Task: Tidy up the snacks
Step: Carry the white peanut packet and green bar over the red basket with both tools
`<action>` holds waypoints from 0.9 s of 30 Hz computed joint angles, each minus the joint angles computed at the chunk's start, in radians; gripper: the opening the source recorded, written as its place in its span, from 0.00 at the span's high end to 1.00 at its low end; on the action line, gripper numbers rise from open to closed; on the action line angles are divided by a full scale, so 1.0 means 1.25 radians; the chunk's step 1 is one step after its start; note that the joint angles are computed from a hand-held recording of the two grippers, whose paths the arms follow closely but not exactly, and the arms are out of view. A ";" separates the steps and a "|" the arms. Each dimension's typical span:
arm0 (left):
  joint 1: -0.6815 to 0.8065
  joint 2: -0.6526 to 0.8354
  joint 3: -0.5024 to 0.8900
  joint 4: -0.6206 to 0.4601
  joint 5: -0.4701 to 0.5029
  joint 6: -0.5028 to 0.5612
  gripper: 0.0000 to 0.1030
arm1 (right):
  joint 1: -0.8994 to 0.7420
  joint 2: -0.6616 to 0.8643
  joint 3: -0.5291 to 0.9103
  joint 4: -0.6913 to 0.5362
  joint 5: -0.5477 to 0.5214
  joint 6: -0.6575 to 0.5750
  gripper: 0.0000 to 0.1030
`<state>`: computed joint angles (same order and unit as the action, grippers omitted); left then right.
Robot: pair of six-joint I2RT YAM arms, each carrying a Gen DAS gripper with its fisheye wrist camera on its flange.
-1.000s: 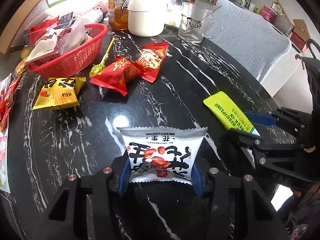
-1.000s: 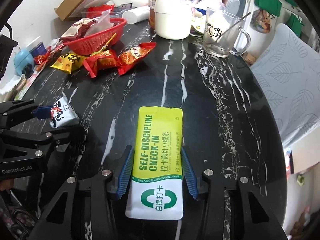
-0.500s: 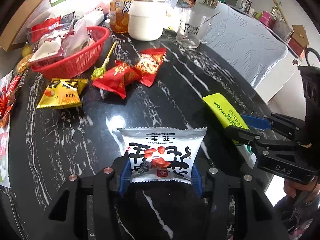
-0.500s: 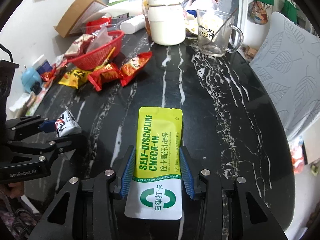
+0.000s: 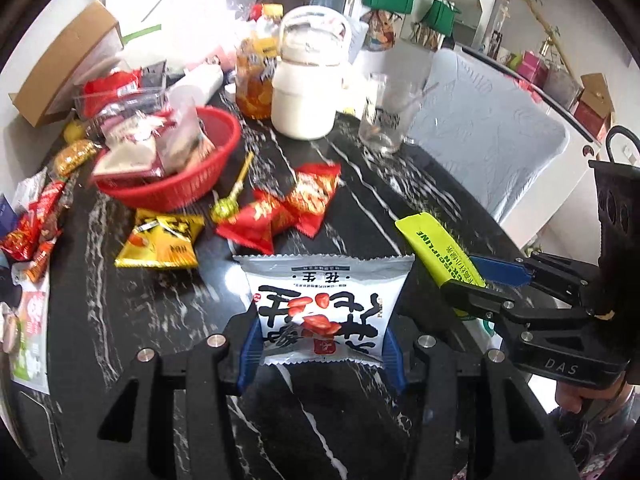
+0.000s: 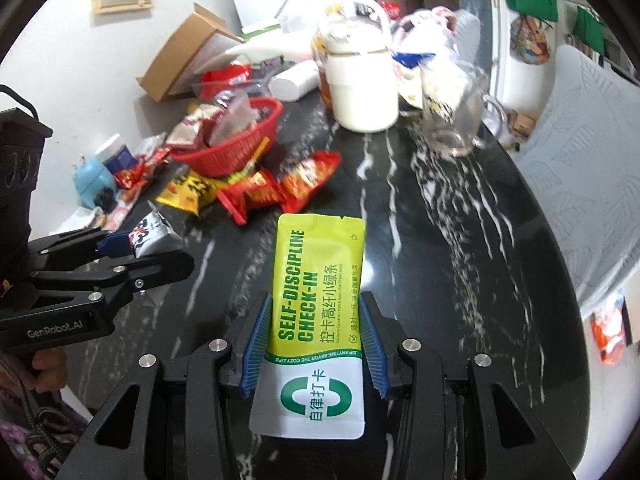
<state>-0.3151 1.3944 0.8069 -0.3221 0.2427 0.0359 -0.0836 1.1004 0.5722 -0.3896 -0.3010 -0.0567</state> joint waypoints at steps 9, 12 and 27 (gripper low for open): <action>0.051 -0.058 0.038 -0.006 0.004 -0.002 0.52 | 0.036 0.035 0.101 0.004 -0.024 -0.007 0.59; 0.073 -0.066 0.058 -0.003 0.006 0.002 0.52 | 0.053 0.053 0.138 0.014 -0.031 -0.008 0.59; 0.192 0.017 0.189 0.053 0.052 0.000 0.52 | 0.137 0.216 0.345 0.090 -0.036 0.011 0.59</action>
<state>-0.0747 1.4159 1.0436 -0.2555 0.3078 0.0360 0.0882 1.3708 1.0036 -0.2772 -0.3457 -0.0431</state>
